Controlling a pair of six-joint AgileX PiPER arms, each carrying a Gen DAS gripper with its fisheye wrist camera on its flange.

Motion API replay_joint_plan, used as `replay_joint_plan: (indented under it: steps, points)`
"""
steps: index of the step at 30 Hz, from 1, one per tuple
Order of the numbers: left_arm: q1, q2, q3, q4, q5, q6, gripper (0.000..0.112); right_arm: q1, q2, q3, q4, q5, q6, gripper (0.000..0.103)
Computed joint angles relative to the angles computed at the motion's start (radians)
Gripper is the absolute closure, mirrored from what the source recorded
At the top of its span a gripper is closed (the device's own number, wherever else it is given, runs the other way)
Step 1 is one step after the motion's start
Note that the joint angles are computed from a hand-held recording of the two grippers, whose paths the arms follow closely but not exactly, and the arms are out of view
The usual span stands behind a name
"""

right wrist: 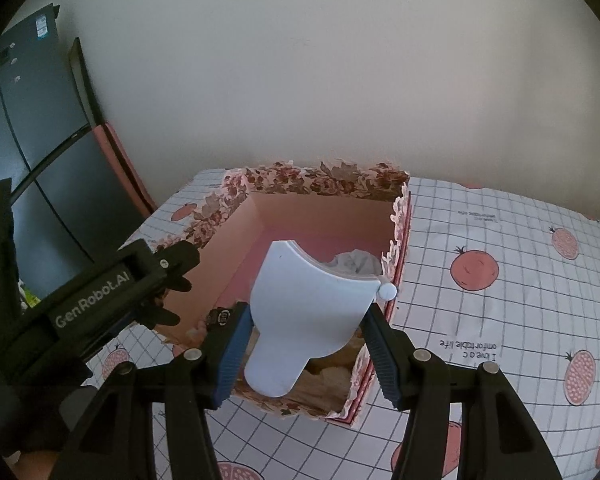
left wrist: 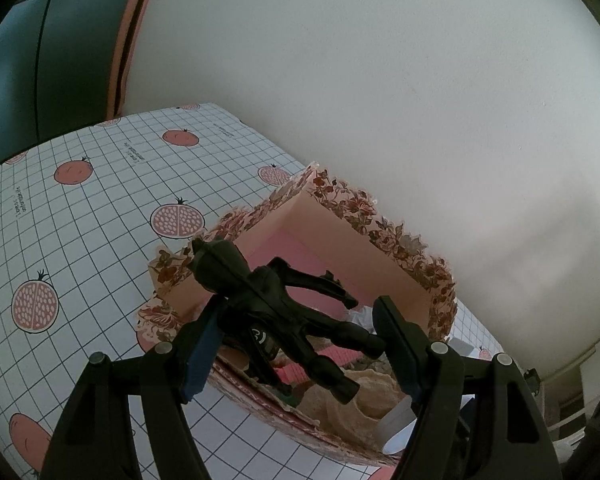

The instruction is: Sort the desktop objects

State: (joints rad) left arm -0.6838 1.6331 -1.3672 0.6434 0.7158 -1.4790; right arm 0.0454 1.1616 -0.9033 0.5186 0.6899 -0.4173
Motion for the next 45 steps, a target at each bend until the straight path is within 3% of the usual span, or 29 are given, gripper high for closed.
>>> replay_joint_plan:
  steps: [15, 20, 25, 28, 45]
  points:
    - [0.004, -0.001, -0.009, -0.007, 0.009, 0.009, 0.037, 0.020, 0.001, 0.004, -0.006, -0.009, -0.013, 0.043]
    - [0.012, 0.011, -0.023, -0.047, 0.016, 0.046, 0.037, 0.052, 0.005, 0.003, -0.086, -0.023, 0.058, 0.043]
    - [0.024, 0.012, -0.023, -0.077, 0.010, 0.066, 0.036, 0.029, 0.010, -0.003, -0.072, -0.018, 0.052, 0.035]
    - [0.031, 0.012, -0.019, -0.101, 0.002, 0.078, 0.031, 0.030, 0.016, -0.005, -0.071, -0.019, 0.054, 0.035]
    - [0.034, 0.022, -0.045, -0.140, 0.031, 0.133, 0.031, 0.019, 0.009, -0.005, -0.065, -0.009, 0.042, 0.035]
